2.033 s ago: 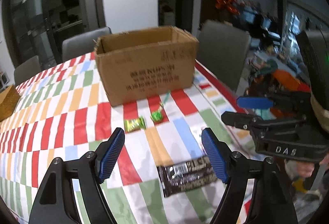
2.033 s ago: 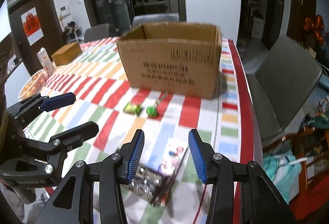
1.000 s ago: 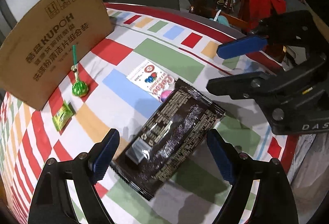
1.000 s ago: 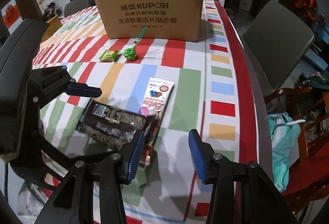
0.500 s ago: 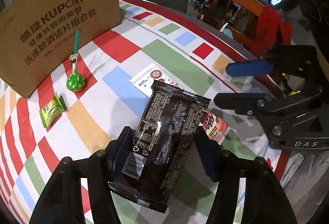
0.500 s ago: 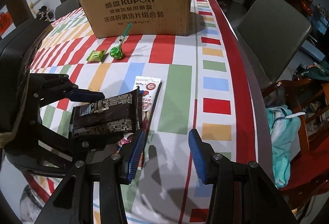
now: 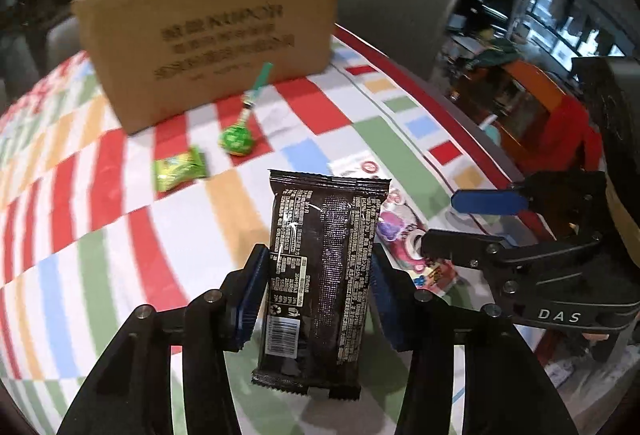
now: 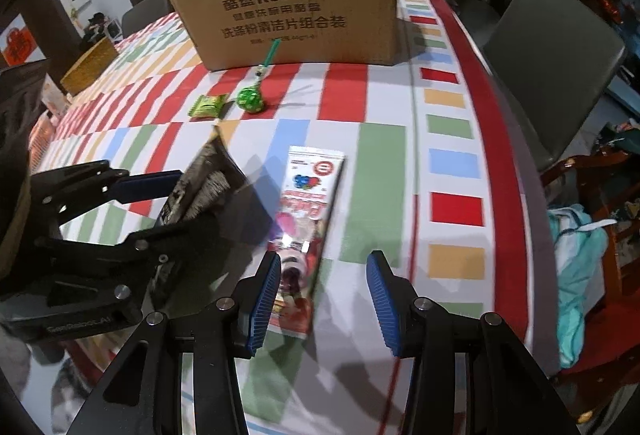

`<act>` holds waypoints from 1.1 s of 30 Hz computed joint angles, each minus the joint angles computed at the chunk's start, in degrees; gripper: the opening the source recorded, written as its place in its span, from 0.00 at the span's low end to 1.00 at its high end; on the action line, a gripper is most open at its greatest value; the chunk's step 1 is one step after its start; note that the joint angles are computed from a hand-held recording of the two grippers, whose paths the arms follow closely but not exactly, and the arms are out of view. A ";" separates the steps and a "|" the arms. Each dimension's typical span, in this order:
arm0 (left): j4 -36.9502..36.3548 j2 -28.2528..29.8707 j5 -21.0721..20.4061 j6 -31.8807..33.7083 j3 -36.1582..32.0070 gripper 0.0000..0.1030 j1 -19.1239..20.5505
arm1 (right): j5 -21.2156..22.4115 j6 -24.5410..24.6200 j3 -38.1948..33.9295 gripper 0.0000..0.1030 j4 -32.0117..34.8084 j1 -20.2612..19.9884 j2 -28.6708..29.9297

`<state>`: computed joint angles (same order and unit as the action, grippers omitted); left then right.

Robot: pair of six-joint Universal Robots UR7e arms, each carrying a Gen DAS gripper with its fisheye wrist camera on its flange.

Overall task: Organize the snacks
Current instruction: 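Grasp the pink Lolita candy packet with the right tool while the left tool holds the chocolate, then carry the chocolate bar with the left tool while the right tool carries the pink packet over the box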

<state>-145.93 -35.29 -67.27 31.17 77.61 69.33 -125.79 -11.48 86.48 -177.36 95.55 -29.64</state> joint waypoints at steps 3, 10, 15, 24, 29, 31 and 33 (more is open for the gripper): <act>-2.47 -0.88 1.03 -1.24 1.69 0.47 -0.09 | 1.33 -0.27 -0.92 0.44 0.74 -0.13 0.69; -6.38 -2.92 0.93 -8.02 4.34 0.47 0.58 | 1.65 -1.38 -4.07 0.44 2.15 0.10 3.24; -9.06 -3.83 1.48 -9.92 5.87 0.47 0.36 | -0.74 -2.86 -6.54 0.41 0.66 0.48 5.77; -10.38 -3.68 1.45 -11.92 6.10 0.47 -0.05 | -2.82 -7.31 -7.39 0.28 -2.42 0.89 7.24; -11.98 -4.05 1.87 -12.04 6.83 0.47 -0.45 | -0.76 -7.40 -5.80 0.26 -3.82 0.73 5.82; -12.59 -4.41 1.79 -12.33 7.22 0.47 -0.62 | 0.02 -7.68 -5.05 0.26 -4.89 0.87 5.15; -13.28 -4.59 1.81 -12.36 7.25 0.47 -0.82 | 0.90 -7.90 -4.63 0.26 -5.94 1.05 4.59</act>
<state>-159.21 -39.87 -65.45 18.81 84.86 68.50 -124.90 -19.38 81.85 -183.30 96.59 -25.06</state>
